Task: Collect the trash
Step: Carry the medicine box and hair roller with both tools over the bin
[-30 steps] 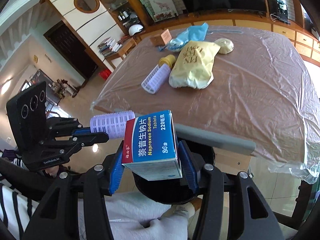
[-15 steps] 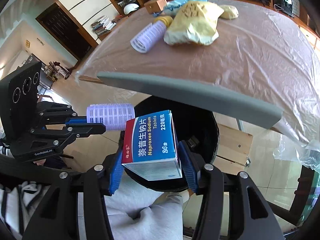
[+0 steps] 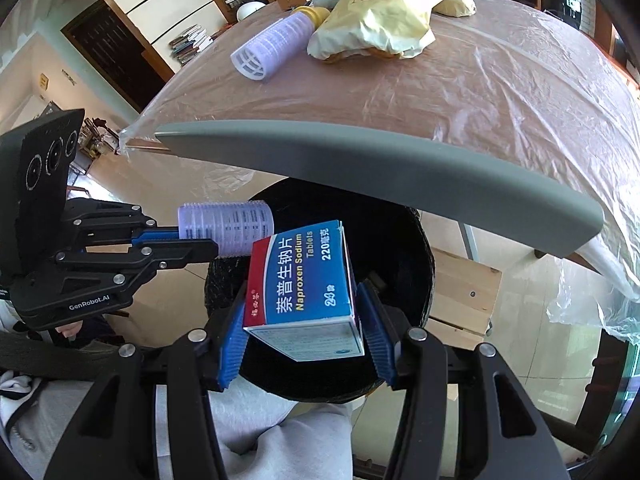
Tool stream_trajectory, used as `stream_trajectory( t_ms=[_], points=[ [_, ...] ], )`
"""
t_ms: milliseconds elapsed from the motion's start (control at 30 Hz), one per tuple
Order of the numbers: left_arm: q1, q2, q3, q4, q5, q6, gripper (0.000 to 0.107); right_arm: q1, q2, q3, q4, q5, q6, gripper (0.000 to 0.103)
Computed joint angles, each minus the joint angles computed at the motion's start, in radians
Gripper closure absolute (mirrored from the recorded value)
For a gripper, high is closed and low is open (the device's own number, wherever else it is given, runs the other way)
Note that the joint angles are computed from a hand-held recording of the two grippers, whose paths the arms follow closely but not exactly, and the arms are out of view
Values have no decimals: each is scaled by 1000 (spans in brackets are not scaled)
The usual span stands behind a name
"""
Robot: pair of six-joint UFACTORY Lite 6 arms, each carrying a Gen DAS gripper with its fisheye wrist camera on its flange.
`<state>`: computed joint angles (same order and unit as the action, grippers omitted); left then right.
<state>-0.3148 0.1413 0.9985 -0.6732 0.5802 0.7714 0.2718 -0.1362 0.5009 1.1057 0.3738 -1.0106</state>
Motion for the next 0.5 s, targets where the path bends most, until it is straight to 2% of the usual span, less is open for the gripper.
stream_trajectory(
  t_ms=[333, 500],
  points=[
    [-47, 31, -5, 81, -48, -61, 99, 35, 92, 2, 227, -53, -229, 52],
    [-58, 49, 1, 104, -58, -81, 99, 41, 144, 21, 262, -72, -280, 52]
  ],
)
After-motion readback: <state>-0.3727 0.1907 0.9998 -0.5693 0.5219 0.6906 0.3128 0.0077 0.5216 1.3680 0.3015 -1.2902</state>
